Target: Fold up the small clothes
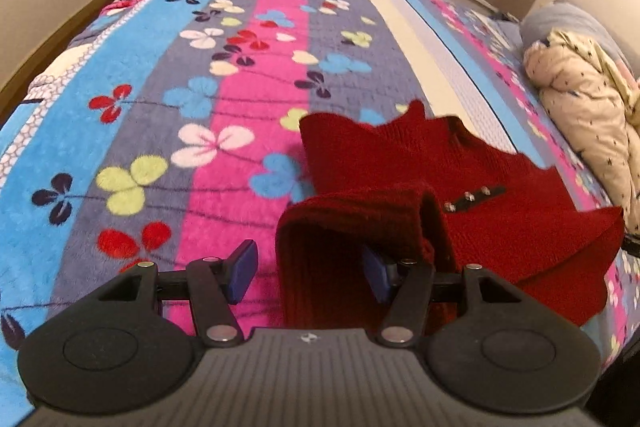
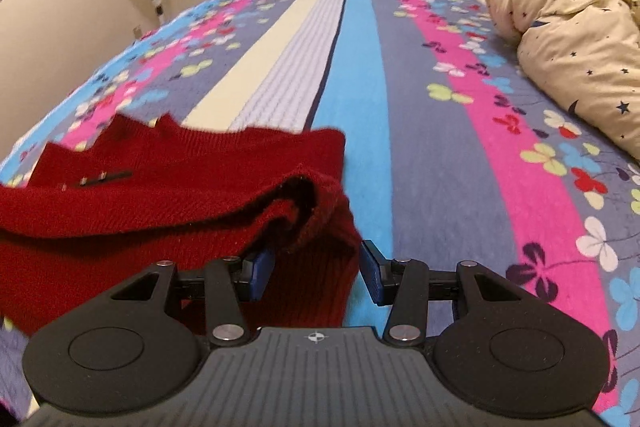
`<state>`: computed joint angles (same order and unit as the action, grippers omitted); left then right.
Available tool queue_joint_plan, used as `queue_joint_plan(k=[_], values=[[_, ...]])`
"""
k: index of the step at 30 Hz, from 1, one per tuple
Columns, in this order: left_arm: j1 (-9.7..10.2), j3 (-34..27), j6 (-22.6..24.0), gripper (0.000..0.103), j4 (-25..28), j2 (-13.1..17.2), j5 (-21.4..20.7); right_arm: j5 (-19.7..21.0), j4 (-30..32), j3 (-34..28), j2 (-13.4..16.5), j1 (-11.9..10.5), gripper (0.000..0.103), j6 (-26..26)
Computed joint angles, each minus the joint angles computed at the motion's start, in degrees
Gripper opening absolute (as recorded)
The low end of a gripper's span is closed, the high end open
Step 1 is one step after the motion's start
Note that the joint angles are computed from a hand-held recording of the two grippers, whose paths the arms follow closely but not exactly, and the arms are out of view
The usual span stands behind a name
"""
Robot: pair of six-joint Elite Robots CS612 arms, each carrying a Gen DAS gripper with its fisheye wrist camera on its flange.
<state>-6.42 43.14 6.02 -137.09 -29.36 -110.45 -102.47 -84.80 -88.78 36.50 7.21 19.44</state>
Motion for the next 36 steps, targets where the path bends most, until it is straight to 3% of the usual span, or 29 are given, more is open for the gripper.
queue_joint_plan(k=[8, 14, 27, 36], values=[[0.17, -1.9, -6.0, 0.063, -1.8, 1.2, 1.3, -3.2, -2.6, 1.7, -0.5, 0.0, 0.049, 5.2], [0.30, -2.2, -7.5, 0.063, -1.8, 1.4, 2.2, -4.7, -2.7, 2.1, -0.6, -0.1, 0.049, 9.2], [0.75, -2.7, -14.3, 0.064, -2.7, 1.7, 5.2, -5.0, -1.8, 1.9, -0.6, 0.0, 0.049, 9.9], [1.12, -2.1, -15.4, 0.064, -3.3, 1.3, 6.2, -5.8, -2.0, 1.7, -0.5, 0.1, 0.049, 10.3]])
